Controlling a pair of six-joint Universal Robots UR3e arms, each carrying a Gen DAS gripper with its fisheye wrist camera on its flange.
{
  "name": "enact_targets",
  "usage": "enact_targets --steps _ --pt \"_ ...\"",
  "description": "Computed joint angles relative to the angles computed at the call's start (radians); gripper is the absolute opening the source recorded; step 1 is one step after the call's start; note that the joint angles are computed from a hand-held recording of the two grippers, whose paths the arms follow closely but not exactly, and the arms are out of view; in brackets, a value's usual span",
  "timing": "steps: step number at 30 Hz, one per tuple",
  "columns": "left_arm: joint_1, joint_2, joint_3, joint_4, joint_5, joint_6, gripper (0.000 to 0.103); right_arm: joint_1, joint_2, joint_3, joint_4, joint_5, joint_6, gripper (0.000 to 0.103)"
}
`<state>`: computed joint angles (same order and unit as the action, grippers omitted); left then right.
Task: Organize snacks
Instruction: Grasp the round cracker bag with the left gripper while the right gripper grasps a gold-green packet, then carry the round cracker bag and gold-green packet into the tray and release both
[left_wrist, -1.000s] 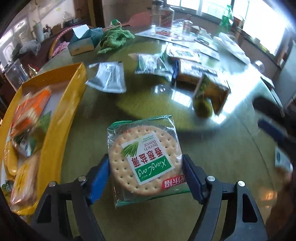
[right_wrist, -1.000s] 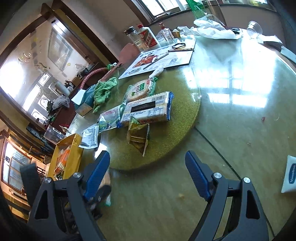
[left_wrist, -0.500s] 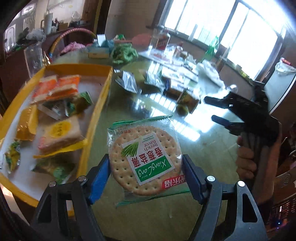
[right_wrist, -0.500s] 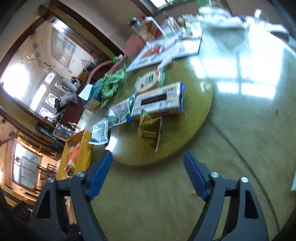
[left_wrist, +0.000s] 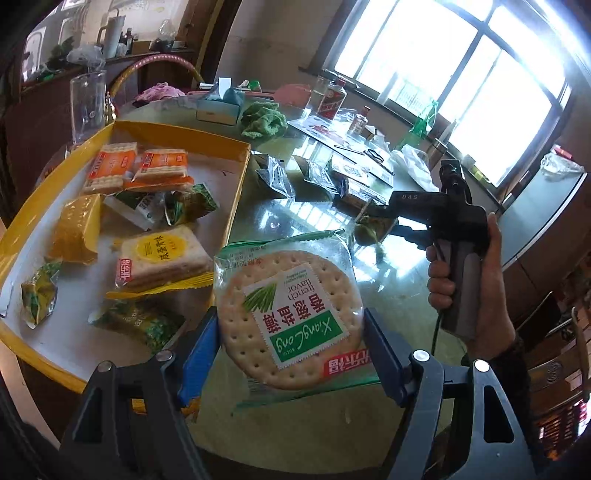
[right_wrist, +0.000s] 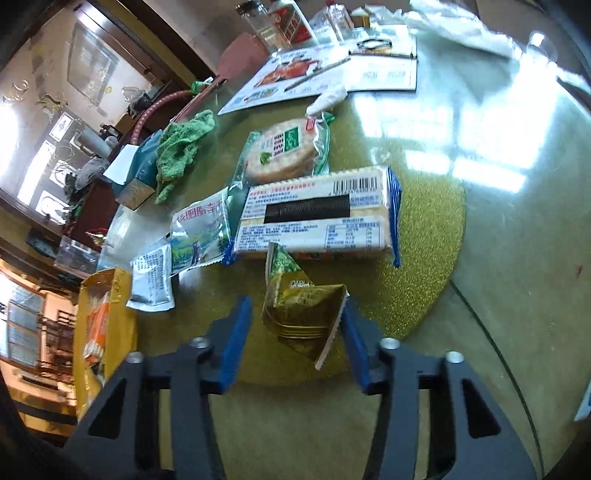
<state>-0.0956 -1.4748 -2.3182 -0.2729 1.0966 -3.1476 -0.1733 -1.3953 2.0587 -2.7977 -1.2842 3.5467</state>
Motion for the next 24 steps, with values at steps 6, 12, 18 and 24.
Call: enact_targets --steps 6,12,18,24 --pt "0.006 0.006 -0.010 0.005 -0.013 -0.001 0.075 0.006 -0.058 0.085 -0.089 0.028 -0.002 0.037" --pt "0.029 0.037 -0.025 -0.015 -0.033 0.017 0.075 0.068 -0.255 0.227 -0.156 0.072 0.029 0.036" --pt "0.176 0.230 -0.090 -0.150 -0.111 0.106 0.075 0.255 -0.315 0.218 -0.222 0.058 0.098 0.036" --pt "0.520 0.510 -0.129 -0.483 -0.234 0.320 0.075 0.470 -0.128 0.022 -0.250 0.007 0.118 0.036"
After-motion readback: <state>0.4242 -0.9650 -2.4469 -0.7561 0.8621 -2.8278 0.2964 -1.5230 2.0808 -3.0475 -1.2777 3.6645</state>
